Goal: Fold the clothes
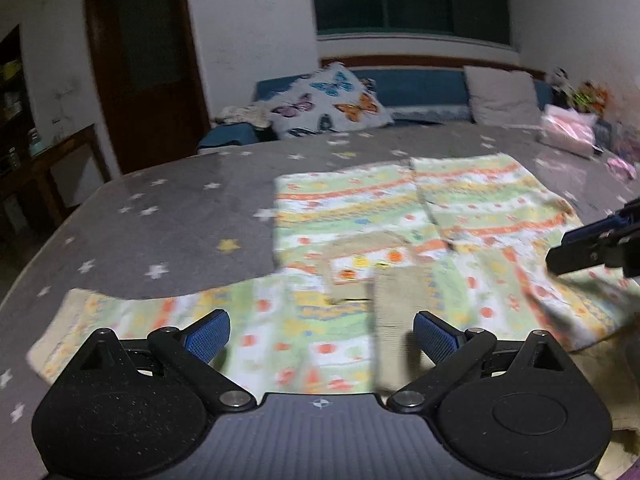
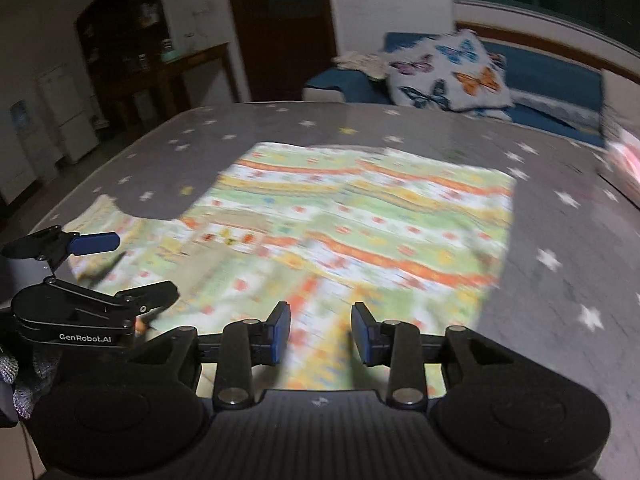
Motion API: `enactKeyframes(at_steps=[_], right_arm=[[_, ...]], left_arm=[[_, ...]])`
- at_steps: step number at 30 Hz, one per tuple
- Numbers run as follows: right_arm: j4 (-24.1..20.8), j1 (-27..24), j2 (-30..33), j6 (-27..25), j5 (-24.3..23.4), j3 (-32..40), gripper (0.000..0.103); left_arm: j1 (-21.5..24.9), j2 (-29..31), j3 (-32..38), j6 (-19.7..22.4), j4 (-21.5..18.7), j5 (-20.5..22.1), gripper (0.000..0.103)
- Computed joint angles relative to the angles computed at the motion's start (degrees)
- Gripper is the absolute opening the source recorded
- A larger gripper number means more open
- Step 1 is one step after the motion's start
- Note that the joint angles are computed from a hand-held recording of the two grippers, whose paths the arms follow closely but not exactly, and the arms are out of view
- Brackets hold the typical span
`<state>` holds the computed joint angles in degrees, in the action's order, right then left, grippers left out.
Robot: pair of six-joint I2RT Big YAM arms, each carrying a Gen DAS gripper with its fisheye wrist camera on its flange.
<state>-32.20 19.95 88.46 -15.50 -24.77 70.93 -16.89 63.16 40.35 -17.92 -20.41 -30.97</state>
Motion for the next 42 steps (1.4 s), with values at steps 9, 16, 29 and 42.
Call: enactKeyframes(at_steps=[9,16,29,42], right_arm=[[1.81,6.4,1.86,-2.41,0.27,0.2,0.033],[2.27,8.0,2.21,-4.41,2.92,-0.83,0.035],[2.5,7.03,-0.42,-4.02,1.43,-1.77,0.038],[4.29,4.11,-2.51,-2.2,1.0,-3.5,0.039]], left_arm=[[9.21,-8.55,-4.26,-6.08,-5.85,-4.15,0.1],[17.68,-12.06,-6.92,-7.73,-7.11,-4.35,0.099],[29.95,-10.57,-7.67,-7.61,-4.15,2.86,0.062],[24.89,-14.26,-5.58,-7.08,-3.26,8.37,0.01]])
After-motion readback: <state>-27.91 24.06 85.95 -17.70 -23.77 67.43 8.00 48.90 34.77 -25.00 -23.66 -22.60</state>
